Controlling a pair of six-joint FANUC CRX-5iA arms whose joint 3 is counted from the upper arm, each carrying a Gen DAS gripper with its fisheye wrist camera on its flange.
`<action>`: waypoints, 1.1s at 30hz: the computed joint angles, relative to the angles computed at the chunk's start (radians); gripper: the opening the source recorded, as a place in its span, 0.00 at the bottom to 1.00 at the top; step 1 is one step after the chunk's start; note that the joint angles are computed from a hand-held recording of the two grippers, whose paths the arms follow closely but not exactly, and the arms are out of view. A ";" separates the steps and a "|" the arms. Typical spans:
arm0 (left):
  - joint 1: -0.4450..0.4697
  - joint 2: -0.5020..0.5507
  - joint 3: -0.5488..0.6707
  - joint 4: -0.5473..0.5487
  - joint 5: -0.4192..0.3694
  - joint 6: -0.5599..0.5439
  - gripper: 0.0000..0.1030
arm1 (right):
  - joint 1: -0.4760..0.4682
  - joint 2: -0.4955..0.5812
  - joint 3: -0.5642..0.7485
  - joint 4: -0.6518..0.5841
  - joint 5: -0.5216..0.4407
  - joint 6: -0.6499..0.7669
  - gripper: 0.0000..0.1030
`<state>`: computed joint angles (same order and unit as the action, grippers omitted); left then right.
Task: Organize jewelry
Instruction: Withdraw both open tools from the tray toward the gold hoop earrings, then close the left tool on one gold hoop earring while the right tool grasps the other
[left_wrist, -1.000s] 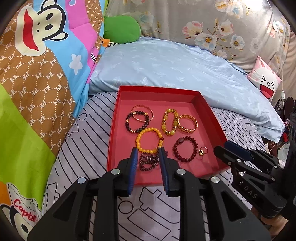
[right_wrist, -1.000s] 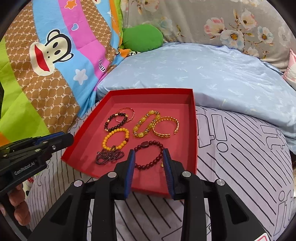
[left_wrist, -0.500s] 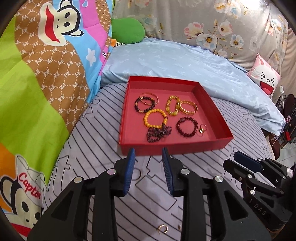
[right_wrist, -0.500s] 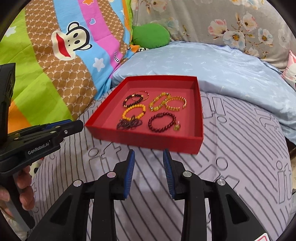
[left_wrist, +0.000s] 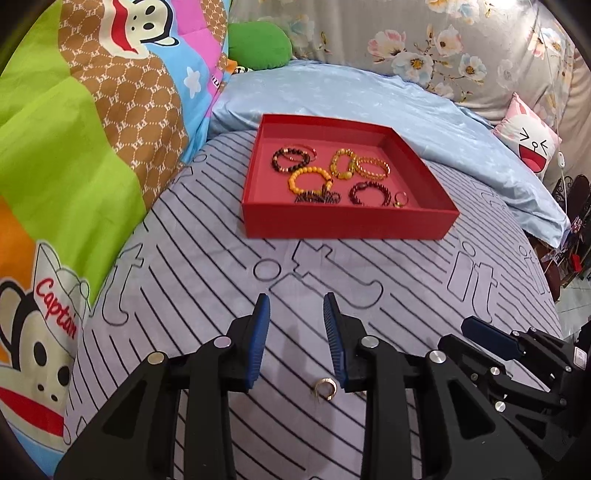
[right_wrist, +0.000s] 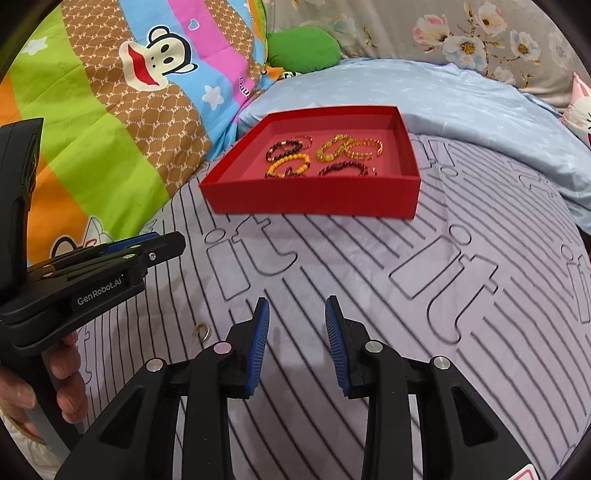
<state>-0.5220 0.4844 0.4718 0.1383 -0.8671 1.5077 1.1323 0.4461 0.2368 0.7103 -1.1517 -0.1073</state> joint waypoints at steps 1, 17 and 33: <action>0.000 -0.006 -0.012 -0.005 0.003 0.003 0.28 | 0.005 0.004 0.002 -0.009 0.004 -0.001 0.30; 0.031 -0.106 -0.203 -0.031 0.039 0.027 0.28 | 0.013 0.113 0.128 -0.087 0.010 0.092 0.30; 0.029 -0.094 -0.199 -0.013 0.041 0.014 0.33 | 0.008 0.178 0.207 -0.070 -0.086 0.178 0.16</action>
<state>-0.4934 0.3899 0.2732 0.1248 -0.8257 1.5221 1.1404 0.6238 0.4443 0.6400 -1.2381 0.0705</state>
